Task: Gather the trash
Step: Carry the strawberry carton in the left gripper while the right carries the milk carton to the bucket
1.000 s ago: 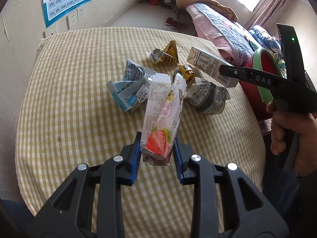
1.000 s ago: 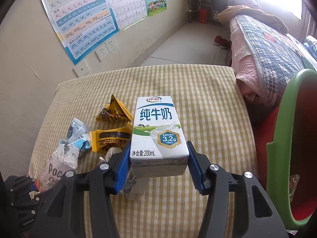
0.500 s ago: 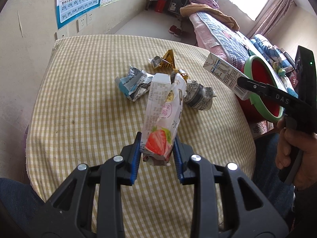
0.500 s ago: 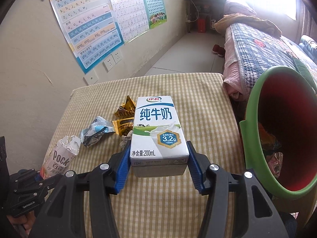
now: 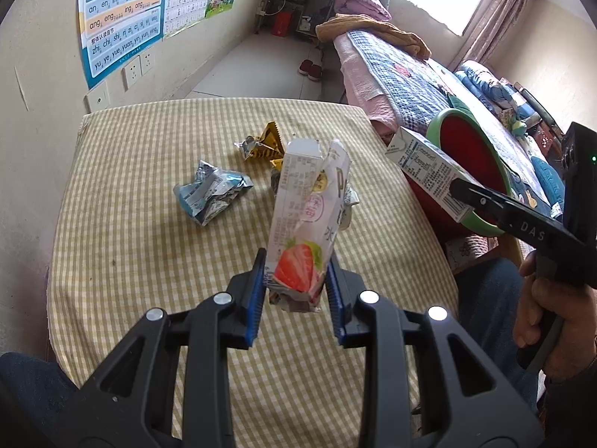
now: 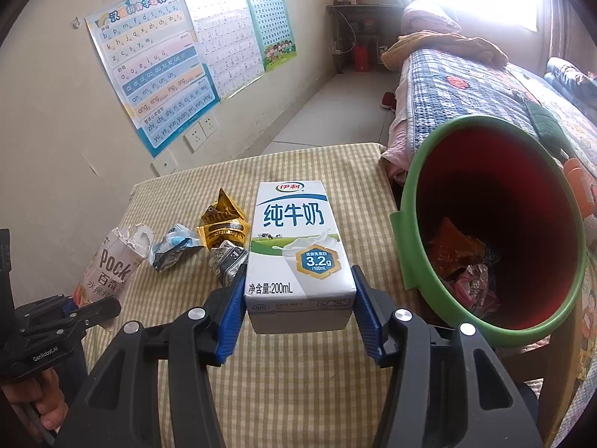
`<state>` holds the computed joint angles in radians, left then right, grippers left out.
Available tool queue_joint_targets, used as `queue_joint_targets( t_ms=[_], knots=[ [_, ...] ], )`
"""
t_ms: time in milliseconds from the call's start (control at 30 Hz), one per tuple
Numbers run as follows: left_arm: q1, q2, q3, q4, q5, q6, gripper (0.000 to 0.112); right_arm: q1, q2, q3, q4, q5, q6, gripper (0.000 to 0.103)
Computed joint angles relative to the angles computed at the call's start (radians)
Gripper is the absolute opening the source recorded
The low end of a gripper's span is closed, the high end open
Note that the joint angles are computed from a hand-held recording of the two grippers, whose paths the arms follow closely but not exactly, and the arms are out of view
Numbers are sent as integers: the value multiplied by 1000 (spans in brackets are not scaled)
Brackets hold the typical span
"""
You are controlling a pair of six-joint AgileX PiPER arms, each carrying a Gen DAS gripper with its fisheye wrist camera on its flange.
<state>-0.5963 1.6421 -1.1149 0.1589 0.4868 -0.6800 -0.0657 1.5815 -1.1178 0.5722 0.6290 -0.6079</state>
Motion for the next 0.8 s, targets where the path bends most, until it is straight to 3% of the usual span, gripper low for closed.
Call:
queue_joint_targets(
  t_ms=[533, 800],
  knots=[
    [-88, 284, -471, -103, 130, 163, 29, -237, -6, -53, 53, 61, -100, 51],
    [-131, 477, -796, -161, 251, 236, 29, -383, 43, -111, 75, 86, -149, 51]
  ],
)
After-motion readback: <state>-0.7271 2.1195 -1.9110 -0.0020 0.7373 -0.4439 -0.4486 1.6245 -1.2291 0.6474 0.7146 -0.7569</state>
